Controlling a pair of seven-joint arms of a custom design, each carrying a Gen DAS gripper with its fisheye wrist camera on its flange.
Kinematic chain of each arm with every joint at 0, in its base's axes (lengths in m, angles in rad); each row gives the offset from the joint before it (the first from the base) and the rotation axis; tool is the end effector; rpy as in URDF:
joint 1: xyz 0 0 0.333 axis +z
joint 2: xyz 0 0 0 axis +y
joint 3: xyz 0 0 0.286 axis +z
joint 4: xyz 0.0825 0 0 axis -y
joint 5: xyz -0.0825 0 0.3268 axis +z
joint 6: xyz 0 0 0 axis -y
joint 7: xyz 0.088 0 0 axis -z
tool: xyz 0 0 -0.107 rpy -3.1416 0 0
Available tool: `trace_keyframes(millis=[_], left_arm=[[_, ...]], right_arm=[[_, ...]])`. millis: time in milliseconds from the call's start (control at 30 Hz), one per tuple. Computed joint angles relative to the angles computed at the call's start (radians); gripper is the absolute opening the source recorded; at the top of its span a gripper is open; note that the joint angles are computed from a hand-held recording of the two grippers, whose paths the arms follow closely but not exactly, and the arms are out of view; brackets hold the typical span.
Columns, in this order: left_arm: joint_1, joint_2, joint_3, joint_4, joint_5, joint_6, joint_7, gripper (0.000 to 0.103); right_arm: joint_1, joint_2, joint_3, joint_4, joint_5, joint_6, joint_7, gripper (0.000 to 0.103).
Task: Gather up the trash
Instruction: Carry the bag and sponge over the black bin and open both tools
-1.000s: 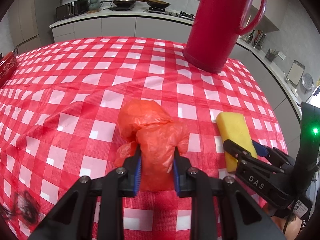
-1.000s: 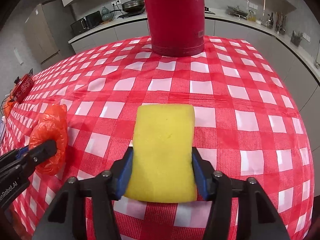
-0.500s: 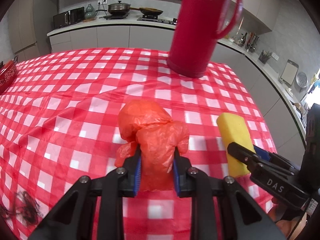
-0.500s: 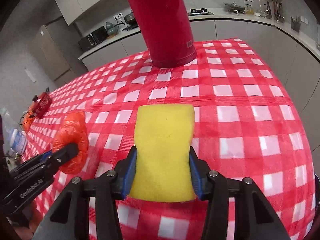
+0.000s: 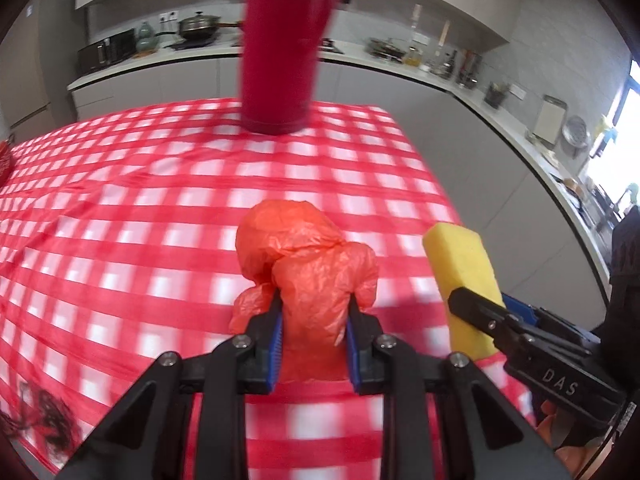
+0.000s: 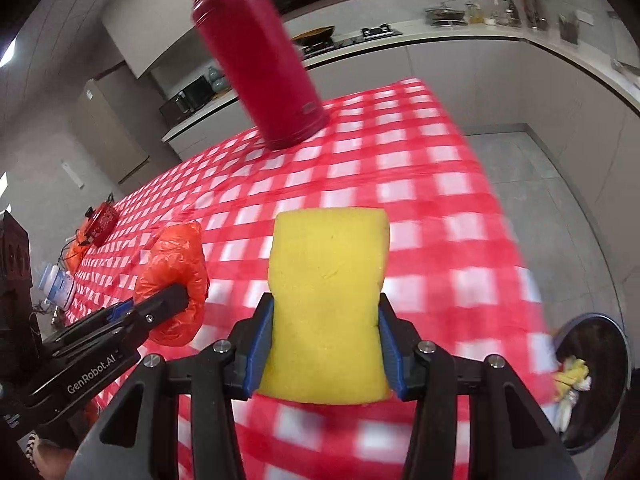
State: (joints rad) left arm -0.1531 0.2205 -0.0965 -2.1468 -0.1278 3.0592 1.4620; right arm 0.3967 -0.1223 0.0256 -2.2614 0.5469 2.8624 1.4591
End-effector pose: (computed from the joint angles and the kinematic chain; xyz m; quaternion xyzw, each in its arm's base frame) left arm 0.5516 -0.1276 0.3917 -0.6625 0.6674 -0.2985 0.1631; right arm 0.4670 0.1789 0.4919 -0.6754 0.6340 -0.0716 0.3698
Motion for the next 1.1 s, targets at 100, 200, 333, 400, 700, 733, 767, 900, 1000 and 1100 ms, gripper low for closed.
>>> trace_keyframes(millis=[100, 200, 333, 400, 700, 733, 767, 900, 1000, 1100], left_arm=[[-0.049, 0.008, -0.009, 0.015, 0.022, -0.003, -0.027, 0.027], [-0.082, 0.032, -0.033, 0.051, 0.028, -0.014, -0.032, 0.027], [-0.124, 0.074, -0.068, 0.114, 0.027, -0.035, -0.016, 0.027], [-0.144, 0.101, -0.085, 0.152, 0.024, -0.048, -0.004, 0.027], [-0.261, 0.245, -0.108, 0.354, 0.039, -0.127, 0.015, 0.027], [-0.274, 0.259, -0.107, 0.375, 0.043, -0.137, 0.014, 0.027], [-0.281, 0.274, -0.11, 0.396, 0.043, -0.15, 0.016, 0.027], [-0.323, 0.334, -0.108, 0.473, 0.051, -0.195, 0.002, 0.027], [-0.36, 0.378, -0.09, 0.528, 0.068, -0.225, -0.027, 0.027], [-0.392, 0.428, -0.07, 0.594, 0.088, -0.266, -0.066, 0.027]], right_arm=[[-0.017, -0.072, -0.036, -0.076, 0.016, 0.002, -0.024, 0.051], [-0.031, -0.145, -0.084, -0.154, 0.011, 0.01, -0.029, 0.051], [-0.068, -0.234, -0.144, -0.25, -0.044, 0.014, -0.001, 0.051], [-0.097, -0.279, -0.173, -0.296, -0.082, 0.011, 0.017, 0.051], [-0.227, -0.409, -0.294, -0.43, -0.225, -0.018, 0.06, 0.051], [-0.239, -0.414, -0.305, -0.438, -0.236, -0.021, 0.059, 0.051], [-0.25, -0.418, -0.316, -0.445, -0.246, -0.025, 0.056, 0.051], [-0.279, -0.42, -0.366, -0.462, -0.261, -0.04, 0.023, 0.051], [-0.288, -0.4, -0.408, -0.466, -0.25, -0.048, -0.019, 0.051], [-0.28, -0.362, -0.444, -0.456, -0.213, -0.057, -0.075, 0.051]])
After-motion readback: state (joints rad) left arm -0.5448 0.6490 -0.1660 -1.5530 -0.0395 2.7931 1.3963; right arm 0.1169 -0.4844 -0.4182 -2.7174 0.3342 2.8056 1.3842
